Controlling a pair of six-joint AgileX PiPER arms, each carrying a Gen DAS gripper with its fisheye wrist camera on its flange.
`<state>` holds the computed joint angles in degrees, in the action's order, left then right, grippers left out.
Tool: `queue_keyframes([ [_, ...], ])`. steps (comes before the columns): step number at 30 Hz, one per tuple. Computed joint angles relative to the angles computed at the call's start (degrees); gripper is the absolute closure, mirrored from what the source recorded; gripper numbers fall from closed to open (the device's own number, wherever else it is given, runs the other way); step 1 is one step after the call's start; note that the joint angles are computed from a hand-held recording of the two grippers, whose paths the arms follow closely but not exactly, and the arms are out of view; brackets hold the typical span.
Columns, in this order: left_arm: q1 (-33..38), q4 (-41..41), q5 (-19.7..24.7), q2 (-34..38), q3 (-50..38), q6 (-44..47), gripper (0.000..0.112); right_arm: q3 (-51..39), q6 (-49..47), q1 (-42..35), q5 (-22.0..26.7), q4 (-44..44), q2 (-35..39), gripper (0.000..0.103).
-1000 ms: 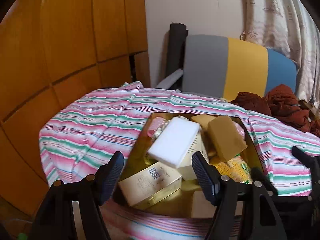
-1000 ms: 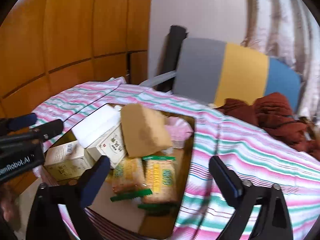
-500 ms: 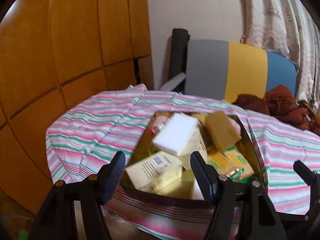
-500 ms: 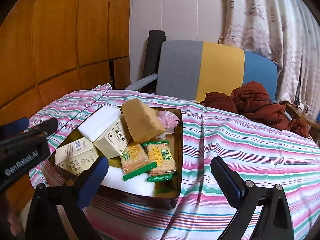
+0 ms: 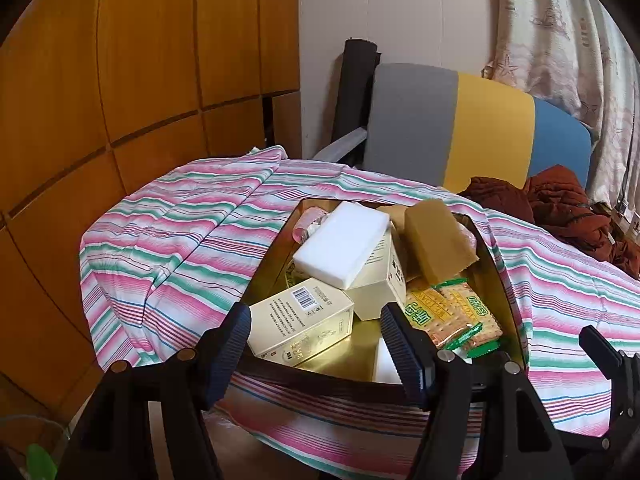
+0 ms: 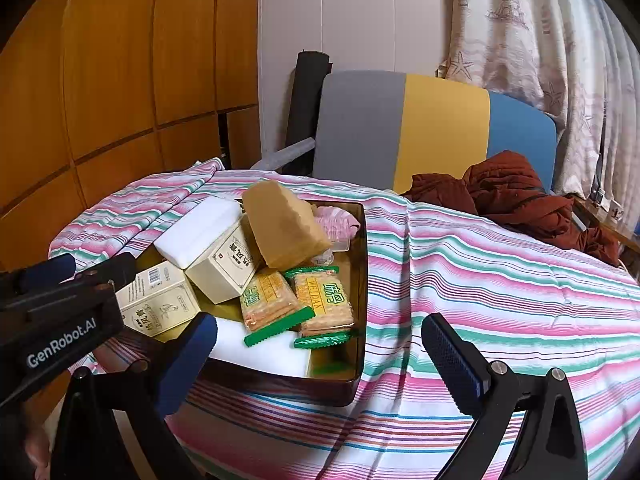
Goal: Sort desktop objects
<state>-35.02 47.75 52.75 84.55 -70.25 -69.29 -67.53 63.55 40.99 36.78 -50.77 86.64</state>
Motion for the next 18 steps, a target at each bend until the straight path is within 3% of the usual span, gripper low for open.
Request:
queue_keyframes([
  [9,0.6,-1.8,-1.7,-1.0,0.8,-0.1,0.043,0.5,1.3,1.7,0.8,-2.3,-0.1,0.0],
  [18,-0.8,0.0,1.1,-0.9,0.4,-1.2,0.043,0.6,0.7,1.7,0.2,-1.6,0.3,0.0],
])
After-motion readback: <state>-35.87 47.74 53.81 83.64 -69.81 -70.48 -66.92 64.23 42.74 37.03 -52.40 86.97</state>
